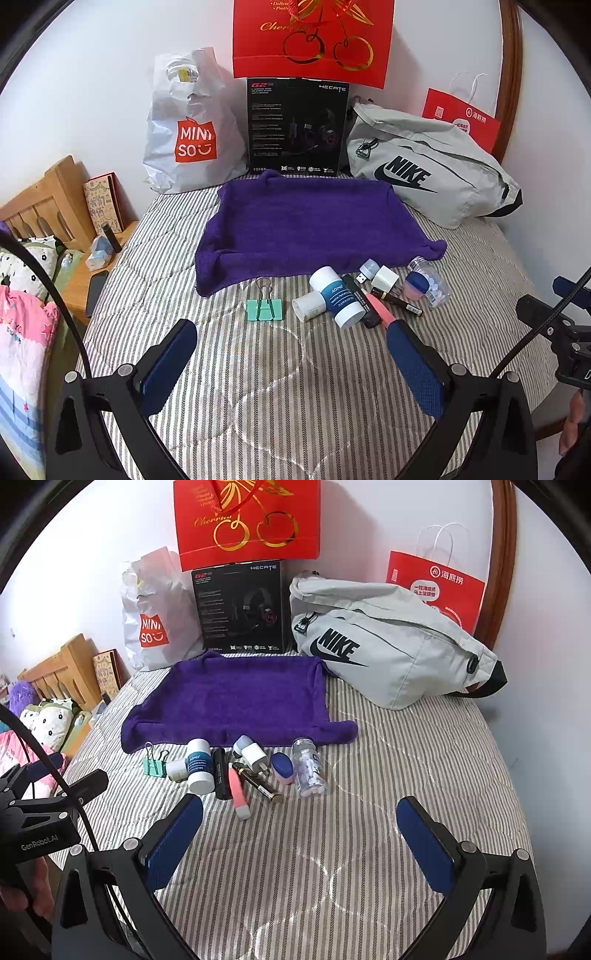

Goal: Organize rigid objects

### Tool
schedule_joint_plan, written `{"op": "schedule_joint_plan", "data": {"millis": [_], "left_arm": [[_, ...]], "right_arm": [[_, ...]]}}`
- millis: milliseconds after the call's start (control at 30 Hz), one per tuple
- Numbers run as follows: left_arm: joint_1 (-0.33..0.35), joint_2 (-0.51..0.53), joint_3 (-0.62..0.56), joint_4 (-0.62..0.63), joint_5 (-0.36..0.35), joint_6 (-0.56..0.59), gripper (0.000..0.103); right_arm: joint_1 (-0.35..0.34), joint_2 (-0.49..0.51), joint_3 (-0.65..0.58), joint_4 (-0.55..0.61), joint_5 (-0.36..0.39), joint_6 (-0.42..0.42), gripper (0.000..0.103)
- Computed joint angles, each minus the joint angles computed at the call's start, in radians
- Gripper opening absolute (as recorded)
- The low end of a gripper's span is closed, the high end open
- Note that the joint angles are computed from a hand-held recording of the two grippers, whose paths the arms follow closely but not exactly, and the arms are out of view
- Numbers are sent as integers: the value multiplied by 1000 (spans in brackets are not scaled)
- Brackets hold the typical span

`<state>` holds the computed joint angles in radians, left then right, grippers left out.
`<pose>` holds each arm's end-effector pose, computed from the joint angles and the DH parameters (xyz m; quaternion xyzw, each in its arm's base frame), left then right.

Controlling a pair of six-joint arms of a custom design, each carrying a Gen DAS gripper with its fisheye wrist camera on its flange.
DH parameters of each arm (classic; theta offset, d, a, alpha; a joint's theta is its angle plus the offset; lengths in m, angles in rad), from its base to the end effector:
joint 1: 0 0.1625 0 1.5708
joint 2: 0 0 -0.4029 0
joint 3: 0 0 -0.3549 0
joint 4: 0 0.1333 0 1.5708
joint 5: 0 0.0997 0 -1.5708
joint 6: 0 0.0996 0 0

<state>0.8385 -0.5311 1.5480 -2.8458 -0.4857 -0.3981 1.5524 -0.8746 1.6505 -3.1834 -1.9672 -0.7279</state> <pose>-0.2648 -0.6257 0.0452 0.0757 0.8485 -0.3673 0.3734 0.0829 -0.6483 0.2356 0.2362 -0.8679 0.3053 0.3127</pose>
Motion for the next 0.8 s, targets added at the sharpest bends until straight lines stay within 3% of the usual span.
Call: {"op": "schedule_joint_plan", "data": {"millis": [800], "left_arm": [[-2,5,-4,7,-1,3,103]], "right_arm": [[7,2,0,-6,-22,-11,103]]}}
